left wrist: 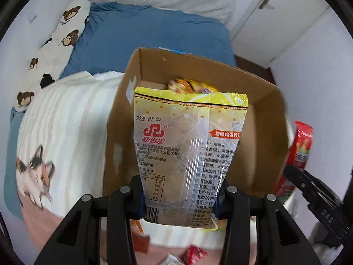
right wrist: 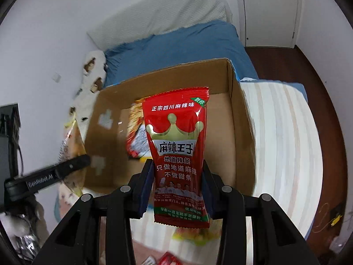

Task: Organize snacks
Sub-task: 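Carry both packets into the box and open both tools to release them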

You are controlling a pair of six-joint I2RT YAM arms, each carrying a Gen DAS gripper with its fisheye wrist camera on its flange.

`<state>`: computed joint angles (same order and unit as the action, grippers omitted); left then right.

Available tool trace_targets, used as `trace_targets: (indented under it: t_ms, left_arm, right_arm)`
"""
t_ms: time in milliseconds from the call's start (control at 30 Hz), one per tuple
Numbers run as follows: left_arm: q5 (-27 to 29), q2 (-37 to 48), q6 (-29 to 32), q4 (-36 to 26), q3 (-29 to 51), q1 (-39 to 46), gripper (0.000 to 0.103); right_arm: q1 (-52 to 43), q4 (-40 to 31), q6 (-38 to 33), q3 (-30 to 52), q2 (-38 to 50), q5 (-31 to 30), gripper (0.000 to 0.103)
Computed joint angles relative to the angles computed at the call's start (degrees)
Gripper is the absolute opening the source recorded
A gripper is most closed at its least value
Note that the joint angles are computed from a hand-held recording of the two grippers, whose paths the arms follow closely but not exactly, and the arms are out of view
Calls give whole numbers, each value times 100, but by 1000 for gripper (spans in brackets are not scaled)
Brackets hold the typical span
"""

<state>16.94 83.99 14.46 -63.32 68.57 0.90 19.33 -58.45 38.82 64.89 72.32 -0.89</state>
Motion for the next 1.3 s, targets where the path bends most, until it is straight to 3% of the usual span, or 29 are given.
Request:
trace_targets:
  t_ms: [100, 300, 467, 533, 567, 600, 667, 733, 767, 800, 1133, 1300]
  left_arm:
    - [-442, 919, -425, 428, 462, -344, 40]
    - [-915, 2072, -690, 609, 1159, -519, 41]
    - [-1084, 2661, -627, 621, 1510, -631, 41]
    - [-968, 2863, -625, 496, 1670, -629, 45]
    - [-936, 2927, -649, 531, 1711, -632, 54]
    - [-905, 2938, -639, 589, 1717, -641, 69]
    - [-826, 2891, -627, 669, 1714, -658, 91]
    - [-718, 2913, -630, 622, 1767, -673, 94]
    - [-794, 2872, -638, 682, 1734, -702, 95]
    - [-827, 2835, -632, 716, 1703, -715, 95]
    - [-855, 1995, -621, 1025, 822, -673, 95]
    - [-766, 985, -510, 1378, -58, -577, 95]
  right_arm:
    - [-429, 251, -462, 261, 841, -12, 42]
    - [-818, 619, -911, 819, 2287, 48, 42]
    - [-985, 789, -1088, 947, 2825, 187, 43]
    - [-1033, 724, -1098, 1042, 3027, 120, 47]
    - [-1062, 756, -1100, 1054, 3106, 125, 51]
    - [-1071, 791, -1121, 1066, 3156, 130, 54]
    - [-1066, 787, -1146, 1138, 3278, 73, 65]
    - [-1005, 778, -1170, 1192, 3341, 23, 79]
    - [-938, 728, -1167, 1243, 3366, 132, 95]
    - [-893, 713, -1152, 1266, 3393, 222, 102]
    - [-875, 829, -988, 740, 2724, 155, 102]
    - [-636, 869, -788, 245, 1931, 201, 102]
